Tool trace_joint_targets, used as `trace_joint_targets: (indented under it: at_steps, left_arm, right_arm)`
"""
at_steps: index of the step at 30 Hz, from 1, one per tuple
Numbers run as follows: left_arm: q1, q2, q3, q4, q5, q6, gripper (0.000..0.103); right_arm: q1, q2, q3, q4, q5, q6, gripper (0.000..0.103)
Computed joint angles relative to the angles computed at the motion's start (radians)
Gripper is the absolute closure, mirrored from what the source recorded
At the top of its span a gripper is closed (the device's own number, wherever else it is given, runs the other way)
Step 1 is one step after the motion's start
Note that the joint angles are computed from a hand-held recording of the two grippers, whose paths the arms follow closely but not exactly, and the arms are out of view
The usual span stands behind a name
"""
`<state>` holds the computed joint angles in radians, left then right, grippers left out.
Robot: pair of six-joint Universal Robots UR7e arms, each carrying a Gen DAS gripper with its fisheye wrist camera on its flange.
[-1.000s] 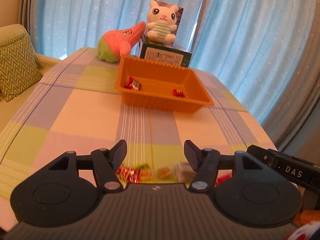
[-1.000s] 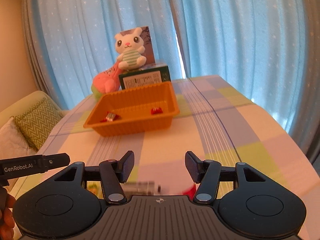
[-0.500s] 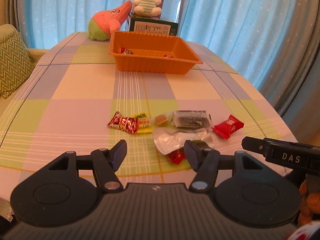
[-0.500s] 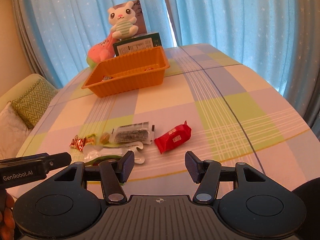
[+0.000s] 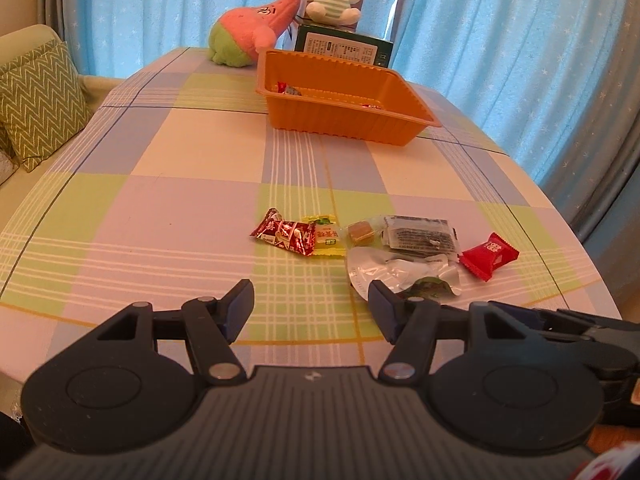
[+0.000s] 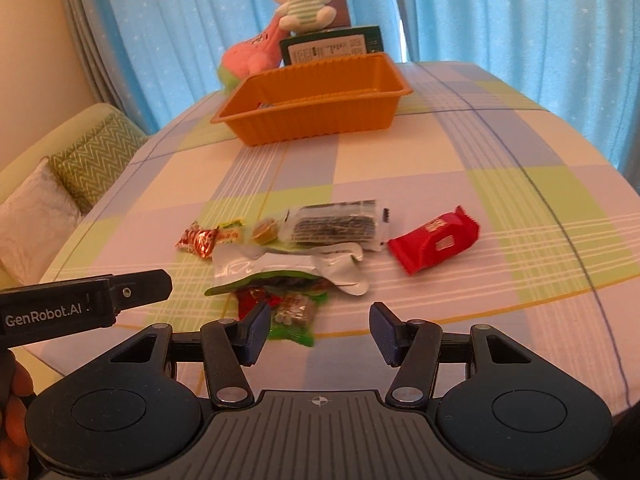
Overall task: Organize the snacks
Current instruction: 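Withdraw both tools from the tray back toward the snack pile, then grasp a red candy with the left tool while the right grasps a green-wrapped candy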
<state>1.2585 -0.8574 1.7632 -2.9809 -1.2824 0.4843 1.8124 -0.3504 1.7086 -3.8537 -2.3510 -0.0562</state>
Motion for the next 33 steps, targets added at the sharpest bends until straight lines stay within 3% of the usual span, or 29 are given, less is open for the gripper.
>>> trace_joint_targets:
  at_steps: [10, 16, 29, 33]
  left_arm:
    - [0.016, 0.009, -0.025, 0.018, -0.011, -0.041, 0.043]
    - [0.017, 0.013, -0.028, 0.026, -0.016, -0.036, 0.043]
    - [0.02, 0.026, -0.046, 0.109, -0.033, -0.015, 0.043]
    - [0.023, 0.043, -0.071, 0.152, -0.04, 0.007, 0.043]
  right_arm:
    - [-0.016, 0.038, -0.069, 0.049, -0.003, -0.036, 0.065]
    - [-0.019, 0.039, -0.077, 0.058, -0.005, -0.06, 0.081]
    - [-0.06, 0.01, -0.075, 0.06, 0.093, -0.075, 0.082]
    - [-0.054, 0.0, -0.054, 0.066, 0.048, -0.066, 0.082]
